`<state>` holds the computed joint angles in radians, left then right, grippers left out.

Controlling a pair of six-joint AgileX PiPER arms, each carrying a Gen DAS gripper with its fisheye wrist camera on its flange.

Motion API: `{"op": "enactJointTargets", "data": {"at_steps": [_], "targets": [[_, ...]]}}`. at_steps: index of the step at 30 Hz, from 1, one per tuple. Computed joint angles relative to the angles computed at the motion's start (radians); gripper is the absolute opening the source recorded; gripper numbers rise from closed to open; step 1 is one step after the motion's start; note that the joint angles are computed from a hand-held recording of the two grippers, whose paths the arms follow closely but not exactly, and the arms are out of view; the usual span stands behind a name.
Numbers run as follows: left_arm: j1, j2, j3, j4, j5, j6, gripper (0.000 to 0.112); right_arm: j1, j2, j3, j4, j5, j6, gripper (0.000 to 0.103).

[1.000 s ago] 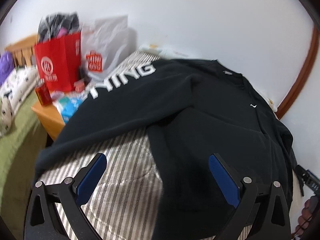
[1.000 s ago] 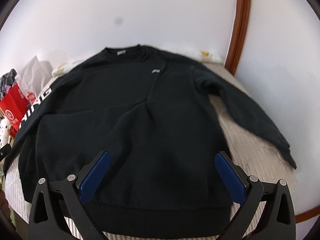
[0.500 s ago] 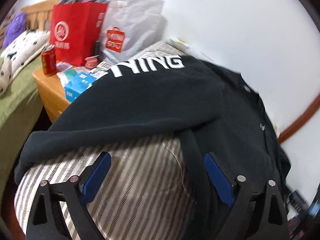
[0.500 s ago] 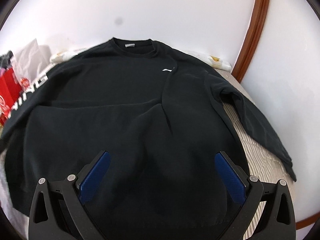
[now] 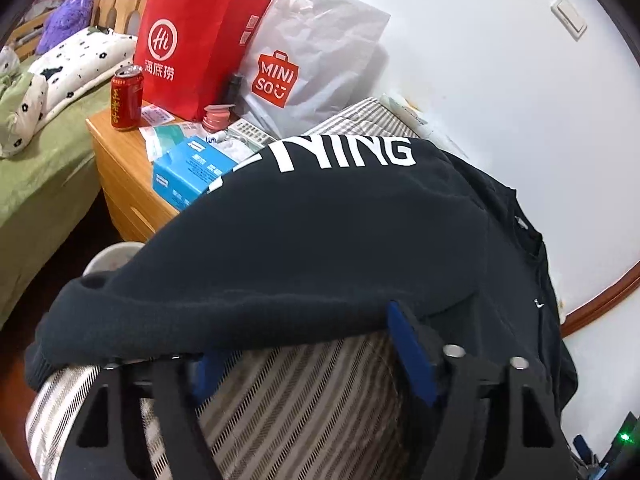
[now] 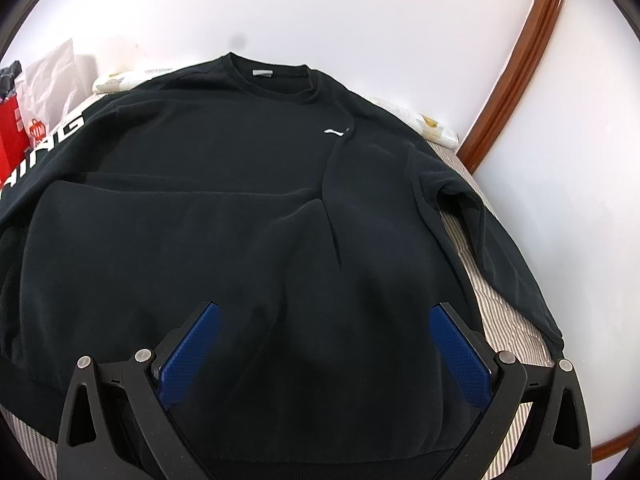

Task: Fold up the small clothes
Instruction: 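Lower the left tool onto the lettered sleeve and close on its cuff, then fold the lettered sleeve across the sweatshirt body with the left tool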

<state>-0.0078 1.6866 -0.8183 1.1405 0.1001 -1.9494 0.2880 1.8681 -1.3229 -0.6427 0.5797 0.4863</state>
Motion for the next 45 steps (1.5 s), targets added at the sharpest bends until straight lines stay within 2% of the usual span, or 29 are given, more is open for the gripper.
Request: {"op": "enactJointTargets", "data": {"at_steps": [1, 3, 5, 7, 9, 13, 17, 26, 30, 34, 40, 45], "targets": [[-0.004, 0.006, -0.007, -0.009, 0.017, 0.014, 0.059, 0.002, 0.003, -0.002, -0.006, 0.003, 0.007, 0.103], [-0.006, 0.015, -0.018, -0.046, 0.038, 0.059, 0.039, 0.006, 0.014, -0.012, -0.016, 0.012, 0.018, 0.102], [0.006, 0.026, -0.030, -0.165, 0.021, 0.194, 0.023, 0.006, 0.030, -0.030, -0.009, 0.021, 0.010, 0.102], [0.000, 0.034, -0.042, -0.182, 0.030, 0.223, 0.019, 0.007, 0.040, -0.039, -0.009, 0.026, 0.012, 0.102], [-0.016, 0.034, -0.047, -0.098, 0.054, 0.153, 0.011, 0.008, 0.049, -0.048, -0.008, 0.024, 0.009, 0.102], [-0.038, 0.020, -0.056, -0.028, 0.092, 0.088, 0.009, 0.006, 0.060, -0.062, 0.004, 0.013, -0.008, 0.102], [-0.060, 0.002, -0.077, -0.023, 0.139, 0.094, 0.007, 0.003, 0.069, -0.080, 0.004, 0.008, -0.018, 0.102], [-0.168, -0.001, -0.237, -0.160, 0.303, 0.302, 0.006, -0.065, 0.047, -0.095, 0.096, -0.071, -0.137, 0.102], [-0.239, 0.046, -0.372, -0.200, 0.380, 0.400, 0.006, -0.114, 0.031, -0.086, 0.067, -0.125, -0.145, 0.102], [-0.303, 0.144, -0.573, -0.299, 0.452, 0.566, 0.006, -0.165, 0.009, -0.052, -0.078, -0.185, -0.026, 0.102], [-0.397, 0.338, -0.921, -0.399, 0.593, 0.798, 0.006, -0.291, 0.001, -0.027, 0.081, -0.252, -0.188, 0.103], [-0.450, 0.550, -1.256, -0.539, 0.737, 1.030, 0.006, -0.356, 0.025, -0.023, -0.018, -0.286, -0.103, 0.103]]}}
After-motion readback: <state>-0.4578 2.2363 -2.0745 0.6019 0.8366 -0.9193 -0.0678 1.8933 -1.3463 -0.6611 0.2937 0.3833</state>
